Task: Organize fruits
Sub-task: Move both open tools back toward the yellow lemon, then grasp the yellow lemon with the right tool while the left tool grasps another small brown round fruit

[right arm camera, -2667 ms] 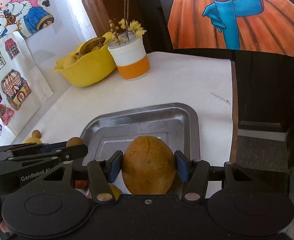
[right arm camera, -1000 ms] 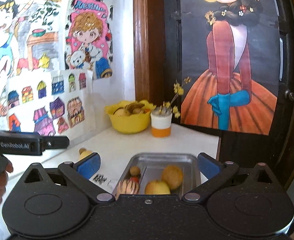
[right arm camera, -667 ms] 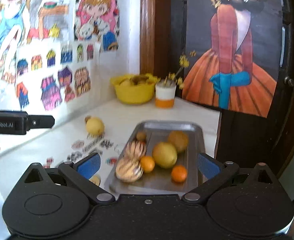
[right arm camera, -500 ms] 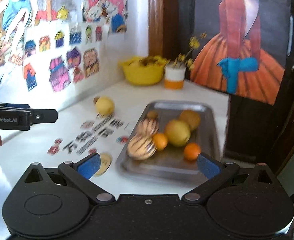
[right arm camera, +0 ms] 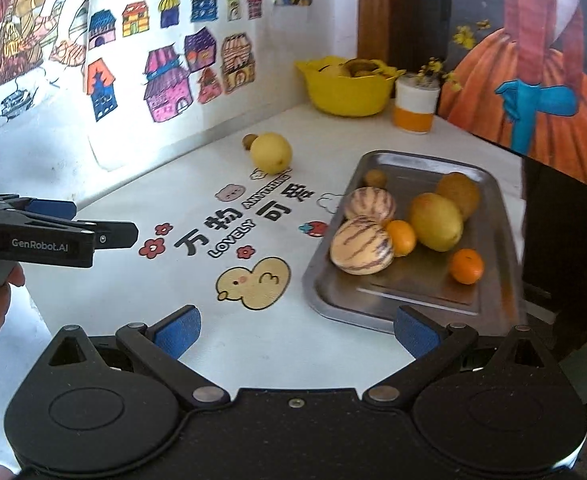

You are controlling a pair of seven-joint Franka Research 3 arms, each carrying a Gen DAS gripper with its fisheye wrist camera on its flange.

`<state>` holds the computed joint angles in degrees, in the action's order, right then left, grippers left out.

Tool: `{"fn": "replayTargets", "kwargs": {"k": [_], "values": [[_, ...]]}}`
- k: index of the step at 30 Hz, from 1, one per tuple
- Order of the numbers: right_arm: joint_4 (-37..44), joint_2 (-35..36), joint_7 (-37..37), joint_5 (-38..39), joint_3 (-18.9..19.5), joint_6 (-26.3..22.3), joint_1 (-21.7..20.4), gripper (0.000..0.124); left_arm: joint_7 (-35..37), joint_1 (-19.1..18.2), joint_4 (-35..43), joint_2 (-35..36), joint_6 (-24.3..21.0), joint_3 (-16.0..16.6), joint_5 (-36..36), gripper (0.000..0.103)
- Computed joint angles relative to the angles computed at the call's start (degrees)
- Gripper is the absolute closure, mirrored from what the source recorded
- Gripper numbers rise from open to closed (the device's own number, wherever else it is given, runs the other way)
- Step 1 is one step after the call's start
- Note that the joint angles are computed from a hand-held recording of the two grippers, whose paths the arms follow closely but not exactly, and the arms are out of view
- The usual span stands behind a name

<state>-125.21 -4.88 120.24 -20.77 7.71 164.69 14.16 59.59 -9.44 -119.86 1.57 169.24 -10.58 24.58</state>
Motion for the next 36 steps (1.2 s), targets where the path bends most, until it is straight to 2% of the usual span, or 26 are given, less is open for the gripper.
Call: {"fn": "replayTargets", "kwargs": {"k": [5, 10, 12, 14, 16, 18, 23, 29, 33, 36], "values": [[5.03, 3.64, -7.90, 6.37, -1.44, -0.58, 1.34, 0.021, 0.20, 0.48, 1.58, 1.34, -1.28, 0.53, -0.32, 0.000], [14.67, 9.21, -21.98, 19.90, -2.67, -3.24, 2.05, 0.021, -0.17, 0.68, 4.92, 4.05, -1.29, 1.12, 0.93, 0.000], [20.68, 12.55, -28.32, 26.94, -2.47, -6.07, 1.54, 0.021, 0.65, 0.76, 6.40, 5.49, 0.68, 1.43, 1.63, 0.000], [26.75, 16.09, -31.20, 30.49, -2.68, -8.60, 1.35, 0.021, -1.31, -0.03, 7.96, 7.03, 3.82, 2.99, 5.43, 0.000], [32.36, 19.60, -33.66, 32.35, -2.94, -10.25, 1.28, 0.021, -1.60, -0.31, 10.22, 8.84, 5.29, 3.65, 6.83, 0.000], [37.58, 23.29, -34.38, 30.74, -4.16, -10.81, 2.12, 0.021, -0.69, -0.18, 12.75, 10.82, 5.71, 3.63, 6.13, 0.000], [45.59, 29.98, -38.32, 25.41, -6.56, -11.51, 3.47, 0.022, -2.19, -1.23, 21.35, 16.89, 2.14, 4.77, 3.94, 0.000], [51.81, 36.00, -45.75, 28.87, -4.69, -14.98, 1.57, 0.023, 0.67, -0.44, 33.69, 25.90, -3.06, 2.66, -2.20, 0.000], [55.54, 40.13, -47.29, 30.09, -4.65, -14.75, 1.98, 0.026, 2.29, -1.28, 44.31, 33.32, -7.20, 2.33, -5.43, 0.001], [60.36, 43.98, -46.47, 31.11, -4.83, -16.41, 2.20, 0.031, 4.01, -2.15, 54.17, 39.84, -11.63, 2.16, -7.31, 0.001]]}}
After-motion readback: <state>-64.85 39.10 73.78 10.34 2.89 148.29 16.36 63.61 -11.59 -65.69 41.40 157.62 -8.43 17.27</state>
